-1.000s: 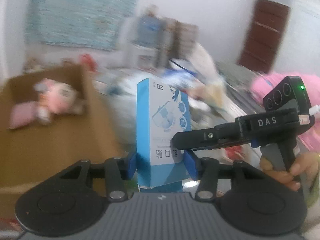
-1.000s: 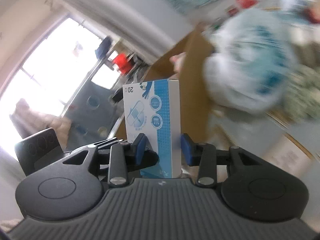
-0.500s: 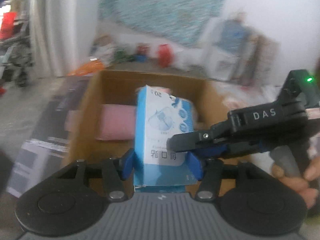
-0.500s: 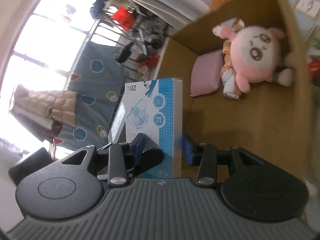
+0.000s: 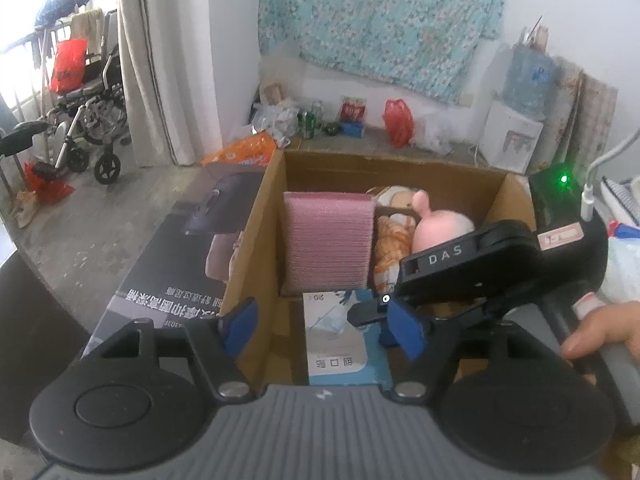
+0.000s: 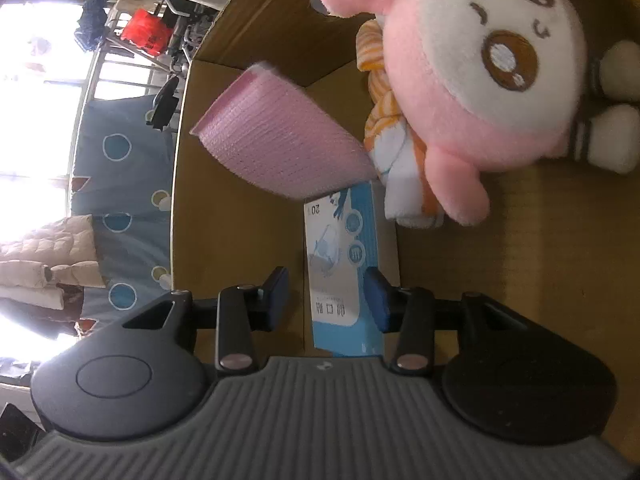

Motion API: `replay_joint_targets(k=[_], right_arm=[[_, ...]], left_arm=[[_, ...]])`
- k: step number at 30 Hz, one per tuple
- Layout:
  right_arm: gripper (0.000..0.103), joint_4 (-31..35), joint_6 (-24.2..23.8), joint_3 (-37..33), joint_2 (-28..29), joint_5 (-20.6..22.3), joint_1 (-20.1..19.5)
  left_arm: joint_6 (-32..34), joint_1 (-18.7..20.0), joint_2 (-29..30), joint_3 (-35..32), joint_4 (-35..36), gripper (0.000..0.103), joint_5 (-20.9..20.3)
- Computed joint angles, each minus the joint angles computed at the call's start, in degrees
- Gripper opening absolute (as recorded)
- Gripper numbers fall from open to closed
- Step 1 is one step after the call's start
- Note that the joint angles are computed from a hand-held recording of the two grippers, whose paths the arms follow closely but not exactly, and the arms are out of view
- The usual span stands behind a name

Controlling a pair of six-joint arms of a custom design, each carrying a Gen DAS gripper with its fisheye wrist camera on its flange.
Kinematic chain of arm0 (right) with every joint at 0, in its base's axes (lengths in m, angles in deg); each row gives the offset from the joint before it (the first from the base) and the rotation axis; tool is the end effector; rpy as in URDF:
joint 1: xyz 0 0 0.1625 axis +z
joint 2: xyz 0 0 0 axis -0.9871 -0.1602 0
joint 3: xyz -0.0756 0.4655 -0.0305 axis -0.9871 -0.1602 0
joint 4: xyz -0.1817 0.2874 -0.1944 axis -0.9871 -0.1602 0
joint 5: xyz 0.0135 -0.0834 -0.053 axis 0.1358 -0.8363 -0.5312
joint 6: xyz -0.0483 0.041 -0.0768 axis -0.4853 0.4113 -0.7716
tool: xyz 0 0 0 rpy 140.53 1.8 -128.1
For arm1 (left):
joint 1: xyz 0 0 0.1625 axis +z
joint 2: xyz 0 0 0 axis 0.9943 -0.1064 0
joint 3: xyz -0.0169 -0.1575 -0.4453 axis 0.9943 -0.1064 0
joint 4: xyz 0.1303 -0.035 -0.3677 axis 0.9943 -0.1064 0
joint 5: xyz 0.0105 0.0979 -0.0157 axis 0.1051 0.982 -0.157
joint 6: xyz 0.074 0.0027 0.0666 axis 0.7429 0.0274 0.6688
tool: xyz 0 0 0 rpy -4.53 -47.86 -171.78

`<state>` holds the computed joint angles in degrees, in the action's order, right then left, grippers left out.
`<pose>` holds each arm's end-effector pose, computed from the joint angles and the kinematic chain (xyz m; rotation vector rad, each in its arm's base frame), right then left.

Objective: Organize soft objects
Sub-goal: 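Carry the upright blue-and-white box into the cardboard box beside the pink sponge, then open the right tool and lift it out of the cardboard box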

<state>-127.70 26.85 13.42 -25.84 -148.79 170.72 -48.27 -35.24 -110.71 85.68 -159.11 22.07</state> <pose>0.1443 -0.8705 0.1066 -0.2314 2.9974 0.1894 -0.2528 -0.6301 0.1326 0.0039 2.0745 -1.0474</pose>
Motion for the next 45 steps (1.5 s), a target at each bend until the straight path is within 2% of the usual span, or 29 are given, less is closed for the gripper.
replay_joint_targets(k=[4, 6, 9, 11, 18, 20, 23, 27, 30, 33, 37, 43, 45], right_arm=[[0.049, -1.5, -0.1, 1.7, -1.1, -0.9, 0.5], [0.054, -3.1, -0.9, 2.9, -1.8, -3.0, 0.9], [0.056, -2.8, -0.4, 2.2, -1.1, -5.4, 1.0], [0.056, -1.3, 1.1, 0.1, 0.4, -4.5, 0.8], [0.056, -1.4, 6.6, 0.1, 2.1, 1.1, 0.5], [0.058, -2.3, 6.5, 0.3, 2.4, 1.2, 0.7], [0.070, -2.5, 6.3, -0.4, 3.6, 2.6, 0.6], [0.070, -7.2, 5.6, 2.2, 2.6, 2.7, 0.6], [0.070, -8.2, 4.4, 3.8, 0.7, 3.9, 0.4], [0.073, -8.4, 0.3, 6.6, -3.0, 7.1, -0.1], [0.077, -6.3, -4.7, 9.9, -8.8, 15.9, -2.0], [0.081, -4.4, -13.7, 13.7, -18.8, 23.7, -7.4], [0.082, -5.6, -14.8, 14.6, -21.7, 25.5, -9.7]], left_arm=[[1.9, -1.1, 0.2, 1.8, -3.9, 0.076, 1.1], [2.1, -1.5, -0.1, 2.7, -4.7, 0.076, 1.4], [1.3, -1.8, -0.5, 3.7, -5.0, 0.076, 2.1], [0.3, -1.9, -0.9, 4.1, -4.3, 0.076, 2.0], [-3.3, -2.1, -1.8, 4.8, -1.4, 0.076, 2.1], [-4.7, -2.0, -1.9, 4.8, -0.2, 0.076, 1.6], [-6.3, -2.1, -1.9, 5.0, 0.6, 0.076, 0.9], [-8.4, -2.5, -2.2, 5.6, 2.0, 0.081, -0.2], [-8.5, -3.6, -1.9, 6.3, 1.2, 0.082, 0.4], [-3.6, -5.2, -0.5, 7.0, -5.9, 0.087, 0.7], [4.2, -7.2, 1.7, 5.9, -13.6, 0.088, -1.3], [16.3, -9.4, 6.8, 0.1, -19.2, 0.095, -6.7], [20.7, -9.7, 9.3, -3.3, -19.4, 0.097, -8.7]])
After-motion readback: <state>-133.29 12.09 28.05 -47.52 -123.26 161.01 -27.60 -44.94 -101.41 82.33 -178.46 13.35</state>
